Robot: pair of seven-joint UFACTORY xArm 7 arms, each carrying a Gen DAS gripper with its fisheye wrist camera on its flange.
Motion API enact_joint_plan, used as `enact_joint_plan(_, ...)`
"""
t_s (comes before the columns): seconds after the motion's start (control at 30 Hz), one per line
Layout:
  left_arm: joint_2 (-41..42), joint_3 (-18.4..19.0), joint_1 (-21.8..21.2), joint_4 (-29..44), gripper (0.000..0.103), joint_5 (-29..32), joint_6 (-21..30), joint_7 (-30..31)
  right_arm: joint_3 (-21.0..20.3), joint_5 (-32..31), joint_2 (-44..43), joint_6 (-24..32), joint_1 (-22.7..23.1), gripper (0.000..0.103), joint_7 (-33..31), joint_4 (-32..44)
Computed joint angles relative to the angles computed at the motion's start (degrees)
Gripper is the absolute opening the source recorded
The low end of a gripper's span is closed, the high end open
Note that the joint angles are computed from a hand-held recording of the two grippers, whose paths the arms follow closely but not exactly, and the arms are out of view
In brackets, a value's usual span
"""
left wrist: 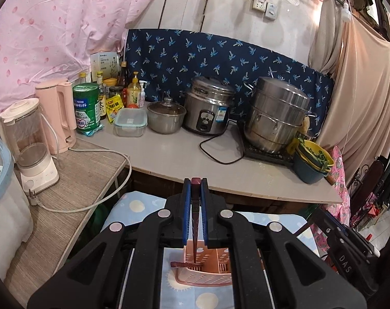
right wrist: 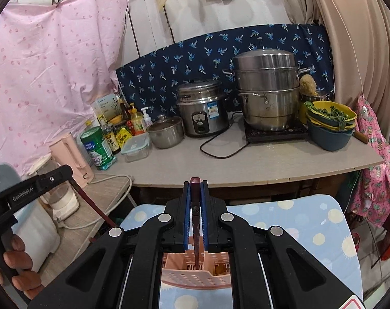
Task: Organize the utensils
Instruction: 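Lift both chopsticks and lower them into the pink holder, then open both grippers to release the chopsticks into the holder, then move both open grippers back over the remaining chopsticks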
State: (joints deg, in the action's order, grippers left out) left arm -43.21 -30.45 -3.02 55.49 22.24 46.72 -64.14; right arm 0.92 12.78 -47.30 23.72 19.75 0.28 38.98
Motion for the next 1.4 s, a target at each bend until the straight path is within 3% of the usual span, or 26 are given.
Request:
enact_joint_plan(0.17,-0.10,-0.75,0.55,-0.64,0.010,0.49,-0.14,-1.60,0.26,-0.31,0.43,-0.60,-0.36,0.008,0.29,-1.39)
enact_joint_plan(0.27,0.20,-0.98,0.58,-0.32,0.028,0.62,0.54,-1.92,0.36,-0.63,-0.23,-1.40,-0.80,0.012,0.68,-2.27)
enact_joint_plan(0.4,0.29,-1.32,0.27,0.28,0.034,0.89,1.75,-1.94,-0.04,-1.02,-1.34,-1.06,-0.93,0.015,0.58,-2.54)
enact_joint_plan(0.77,-2.55,-2.09,-2.13,0.80,0.037,-0.35,6.09,-1.21,-0.74,-1.20,-9.33,3.37,-1.37,0.030,0.64,-4.98)
enact_joint_plan(1.1,-9.19,-5.08,-6.63,-1.97,0.037,-5.59,13.41,-1.04,-1.62,-1.82,-26.35,15.42,-4.93,0.032,1.61,-12.01)
enact_joint_plan(1.4,-14.98,-9.61,-12.15,-6.07,0.037,-11.62,20.28,-3.00,-3.50,-2.91,-46.02,34.32,-8.96,0.032,1.23,-18.22)
